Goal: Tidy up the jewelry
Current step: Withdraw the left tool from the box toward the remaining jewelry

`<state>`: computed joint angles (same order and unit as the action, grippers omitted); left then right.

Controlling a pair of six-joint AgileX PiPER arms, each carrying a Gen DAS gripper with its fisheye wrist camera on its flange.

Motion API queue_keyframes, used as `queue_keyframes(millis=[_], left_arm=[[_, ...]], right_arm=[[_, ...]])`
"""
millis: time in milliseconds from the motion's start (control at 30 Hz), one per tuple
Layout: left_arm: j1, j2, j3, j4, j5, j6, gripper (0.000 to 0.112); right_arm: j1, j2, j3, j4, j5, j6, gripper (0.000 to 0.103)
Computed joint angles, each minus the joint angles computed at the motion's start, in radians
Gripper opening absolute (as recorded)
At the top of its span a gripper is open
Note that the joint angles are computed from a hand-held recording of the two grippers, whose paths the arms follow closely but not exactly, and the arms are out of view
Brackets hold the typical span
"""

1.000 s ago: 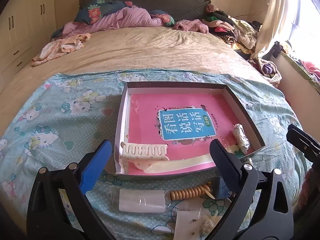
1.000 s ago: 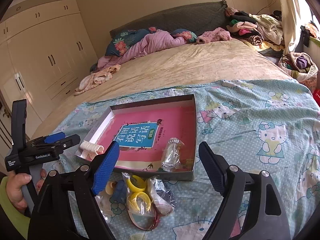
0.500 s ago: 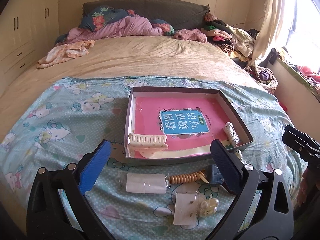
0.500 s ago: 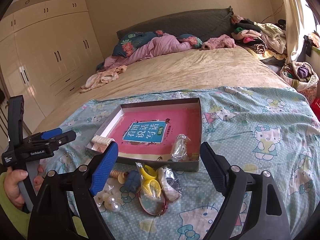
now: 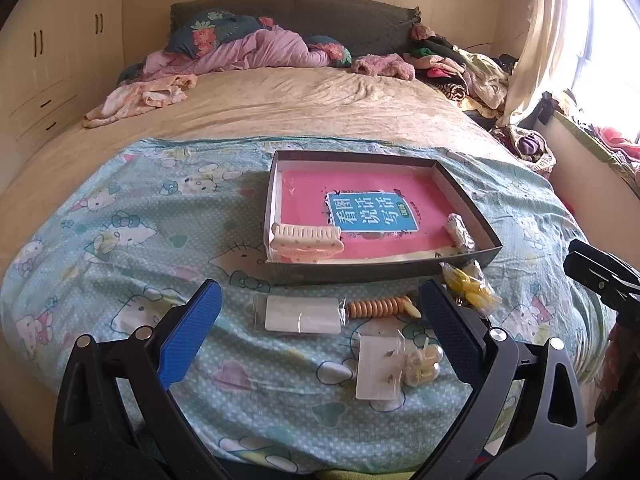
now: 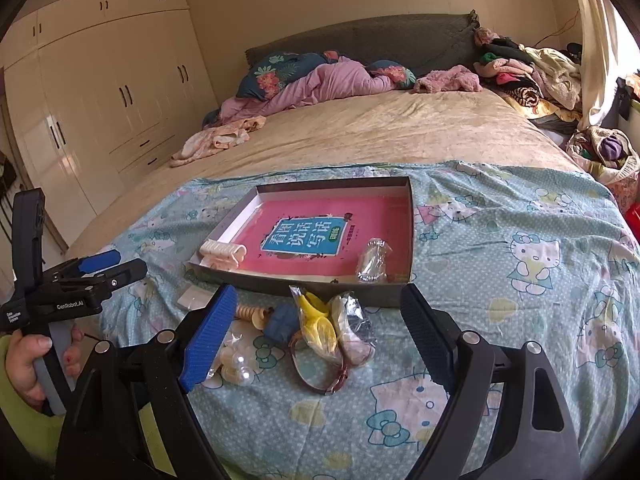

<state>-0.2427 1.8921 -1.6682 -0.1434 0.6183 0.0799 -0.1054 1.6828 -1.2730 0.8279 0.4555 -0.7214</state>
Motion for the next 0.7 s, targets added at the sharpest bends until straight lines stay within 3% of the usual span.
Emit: queue_keyframes(millis=[700], left_arm=[[-0.034,-0.067,0.22,0.014,-0.059,0.02,0.093]], right_arm=[[0.021,-0.024,0.103,0.022,0.017,-0.051,0.083]])
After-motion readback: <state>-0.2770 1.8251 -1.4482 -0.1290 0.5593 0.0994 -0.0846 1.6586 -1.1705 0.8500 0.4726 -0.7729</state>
